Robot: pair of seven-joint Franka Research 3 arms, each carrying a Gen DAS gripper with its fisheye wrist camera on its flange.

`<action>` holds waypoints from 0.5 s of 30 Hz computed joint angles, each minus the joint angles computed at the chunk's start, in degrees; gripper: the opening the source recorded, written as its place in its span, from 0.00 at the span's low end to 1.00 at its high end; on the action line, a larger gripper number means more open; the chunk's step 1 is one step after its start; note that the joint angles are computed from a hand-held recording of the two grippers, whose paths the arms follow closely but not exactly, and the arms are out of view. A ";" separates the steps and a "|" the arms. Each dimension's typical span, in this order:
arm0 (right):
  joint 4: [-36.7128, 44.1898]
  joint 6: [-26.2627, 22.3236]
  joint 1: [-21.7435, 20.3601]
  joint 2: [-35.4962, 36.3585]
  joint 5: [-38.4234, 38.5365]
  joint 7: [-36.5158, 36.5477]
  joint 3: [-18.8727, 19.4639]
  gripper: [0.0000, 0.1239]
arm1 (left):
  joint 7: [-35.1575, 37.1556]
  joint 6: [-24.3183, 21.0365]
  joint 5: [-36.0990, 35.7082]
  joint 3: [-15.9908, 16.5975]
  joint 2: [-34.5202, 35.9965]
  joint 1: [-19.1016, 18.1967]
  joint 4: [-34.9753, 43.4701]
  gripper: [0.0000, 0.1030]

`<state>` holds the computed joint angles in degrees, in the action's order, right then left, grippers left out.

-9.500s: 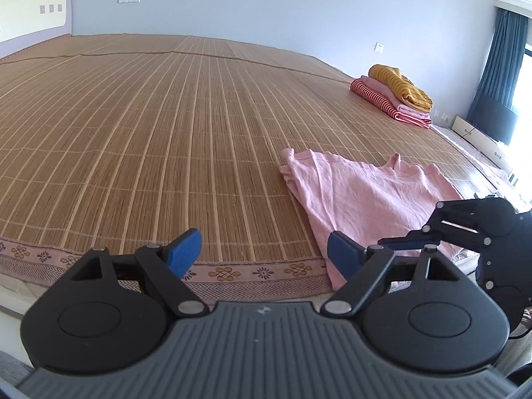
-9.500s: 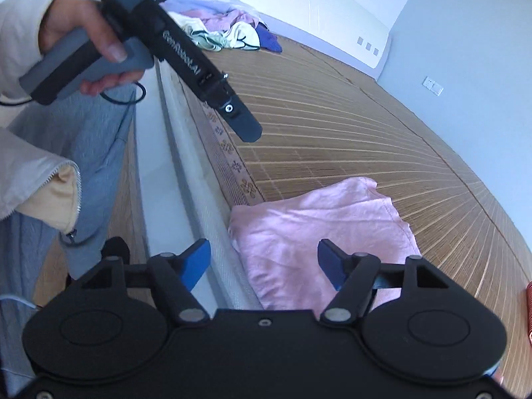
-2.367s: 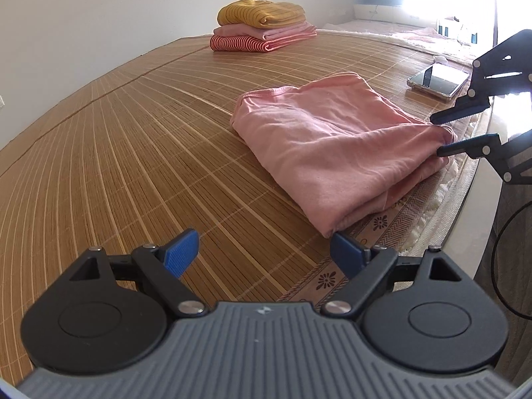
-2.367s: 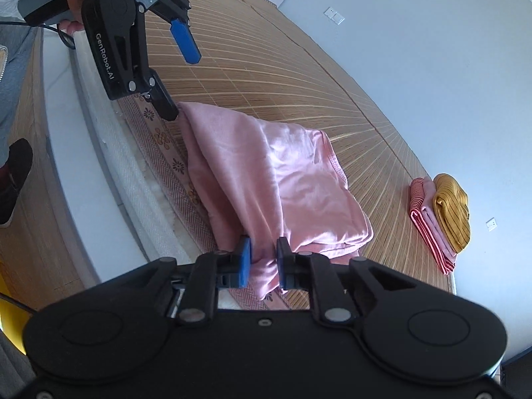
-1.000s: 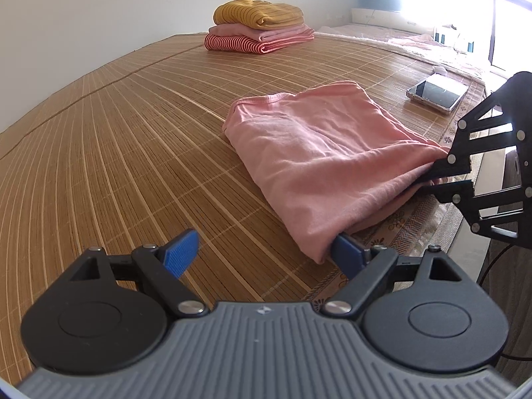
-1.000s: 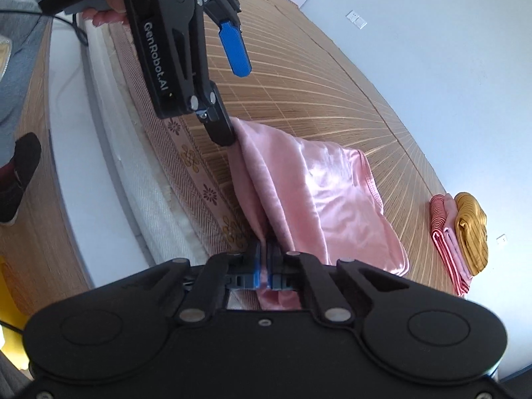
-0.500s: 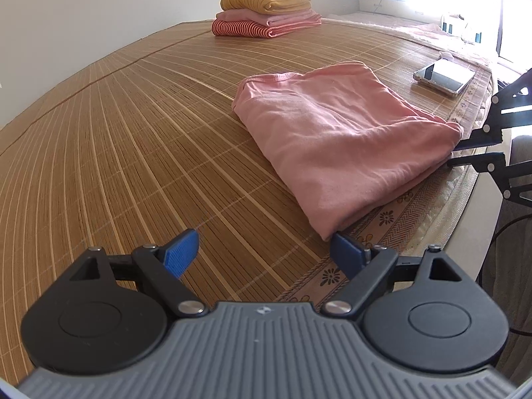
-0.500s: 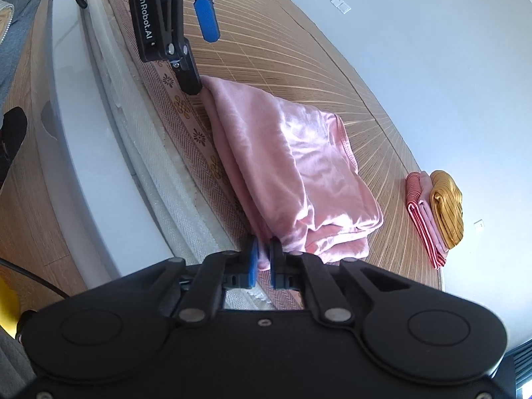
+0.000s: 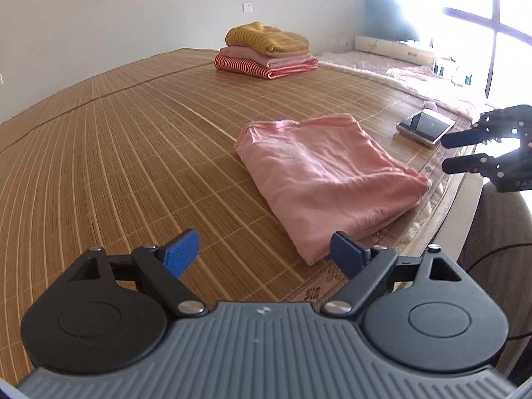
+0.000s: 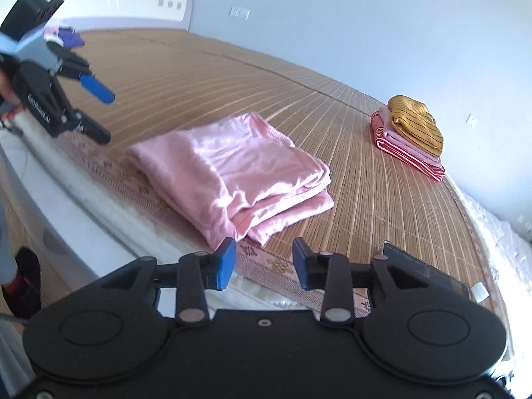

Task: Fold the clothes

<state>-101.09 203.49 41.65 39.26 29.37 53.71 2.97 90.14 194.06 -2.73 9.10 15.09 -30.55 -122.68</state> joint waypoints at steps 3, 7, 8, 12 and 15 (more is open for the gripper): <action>3.48 5.31 -10.46 3.90 -11.24 10.22 10.82 0.34 | -4.41 2.12 4.46 -8.55 2.97 8.55 4.17 0.87; 12.57 2.68 -4.05 8.80 -6.85 9.77 5.10 0.38 | -3.47 -1.11 4.48 -3.57 7.66 2.81 10.28 0.87; 15.04 1.16 -1.12 10.10 -4.44 8.18 2.01 0.38 | -3.59 -2.06 5.37 -2.76 8.62 1.96 11.31 0.87; 19.73 -4.89 7.38 13.18 3.23 4.28 -7.79 0.38 | -6.55 -6.41 6.31 5.92 11.79 -5.75 13.75 0.87; 20.56 -6.38 10.04 14.62 4.69 4.56 -11.38 0.41 | -8.07 -5.51 8.67 4.90 12.61 -4.12 13.79 0.87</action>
<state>-80.52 197.11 51.69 53.88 34.06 58.26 -8.42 82.07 188.55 5.93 14.00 27.70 -34.67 -108.90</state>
